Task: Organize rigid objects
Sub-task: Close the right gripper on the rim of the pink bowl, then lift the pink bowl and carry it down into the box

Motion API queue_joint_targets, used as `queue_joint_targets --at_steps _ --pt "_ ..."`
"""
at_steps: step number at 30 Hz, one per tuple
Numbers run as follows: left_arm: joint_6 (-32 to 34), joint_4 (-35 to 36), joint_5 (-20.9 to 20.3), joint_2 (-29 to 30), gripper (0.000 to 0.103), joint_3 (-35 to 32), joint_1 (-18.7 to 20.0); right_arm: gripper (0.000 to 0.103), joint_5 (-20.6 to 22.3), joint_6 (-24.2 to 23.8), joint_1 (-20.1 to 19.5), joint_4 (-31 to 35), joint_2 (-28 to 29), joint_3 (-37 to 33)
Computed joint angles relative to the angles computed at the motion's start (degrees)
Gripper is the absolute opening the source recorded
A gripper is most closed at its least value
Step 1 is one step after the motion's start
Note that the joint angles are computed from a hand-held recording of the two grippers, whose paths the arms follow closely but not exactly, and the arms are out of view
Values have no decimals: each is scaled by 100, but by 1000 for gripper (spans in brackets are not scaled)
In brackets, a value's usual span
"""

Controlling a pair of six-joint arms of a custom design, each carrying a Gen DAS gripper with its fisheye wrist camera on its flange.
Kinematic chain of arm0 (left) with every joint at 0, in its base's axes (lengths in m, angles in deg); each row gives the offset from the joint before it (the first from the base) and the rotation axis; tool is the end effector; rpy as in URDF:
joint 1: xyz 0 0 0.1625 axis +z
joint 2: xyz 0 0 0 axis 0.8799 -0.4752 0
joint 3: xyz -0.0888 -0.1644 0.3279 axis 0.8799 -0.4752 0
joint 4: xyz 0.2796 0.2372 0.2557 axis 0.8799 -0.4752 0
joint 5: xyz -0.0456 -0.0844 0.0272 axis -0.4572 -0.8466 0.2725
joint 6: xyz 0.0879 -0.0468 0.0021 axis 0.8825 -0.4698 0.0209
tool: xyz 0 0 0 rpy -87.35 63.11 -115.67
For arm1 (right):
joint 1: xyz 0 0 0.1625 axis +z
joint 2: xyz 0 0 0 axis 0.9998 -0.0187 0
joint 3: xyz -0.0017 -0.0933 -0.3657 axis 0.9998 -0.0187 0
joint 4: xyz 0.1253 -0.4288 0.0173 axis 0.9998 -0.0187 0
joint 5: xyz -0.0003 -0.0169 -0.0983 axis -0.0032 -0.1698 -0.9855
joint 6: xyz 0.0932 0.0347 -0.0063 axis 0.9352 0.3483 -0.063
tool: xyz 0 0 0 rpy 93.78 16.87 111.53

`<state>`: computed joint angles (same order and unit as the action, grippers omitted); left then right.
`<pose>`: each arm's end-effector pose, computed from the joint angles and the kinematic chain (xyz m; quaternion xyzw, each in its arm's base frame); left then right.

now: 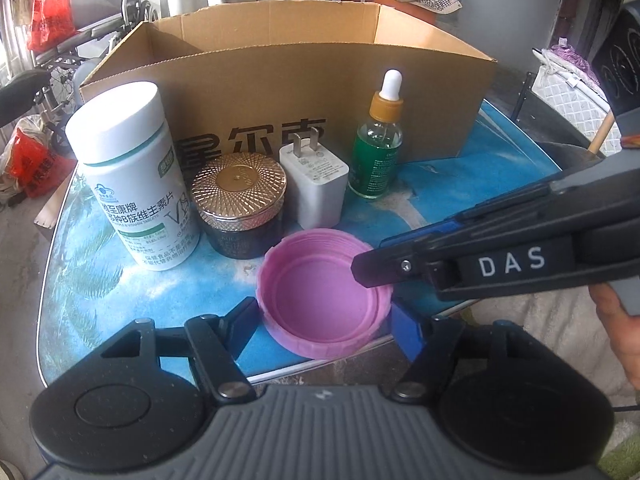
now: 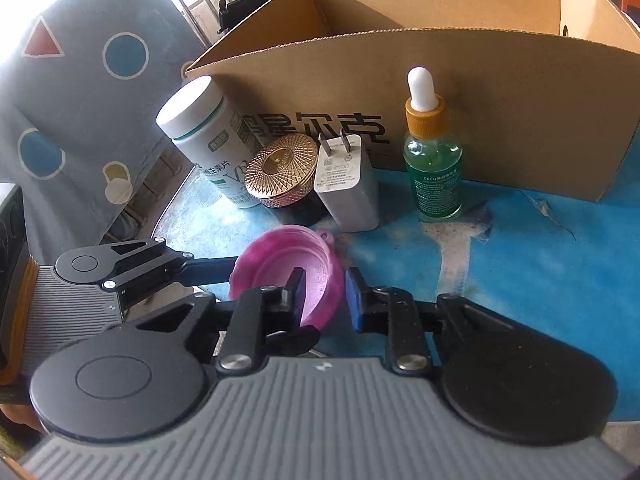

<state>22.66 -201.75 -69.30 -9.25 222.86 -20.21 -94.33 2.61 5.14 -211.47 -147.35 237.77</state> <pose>-0.1725 -0.3796 0.0289 0.4863 0.8522 -0.0924 0.1697 0.1082 -0.2599 0.0917 -0.0048 -0.9163 0.3377 0.2151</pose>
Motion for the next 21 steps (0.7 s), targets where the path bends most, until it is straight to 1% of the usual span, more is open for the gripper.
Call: queue_joint_targets --at_steps 7,11,14,18,21 --pt "220 -188 -146 316 72 -42 -208 19 -214 76 -77 -216 -180 225" --pt "323 -344 -104 499 72 -32 -324 19 -314 58 -122 -336 -239 302" --pt "369 -415 -31 585 72 -29 -393 19 -345 -11 -184 -432 -208 340" --pt "353 -368 29 668 73 -77 -410 19 -409 -93 -190 -632 14 307" --pt "353 -396 56 700 73 -80 -438 18 -539 -145 -112 -730 154 239"
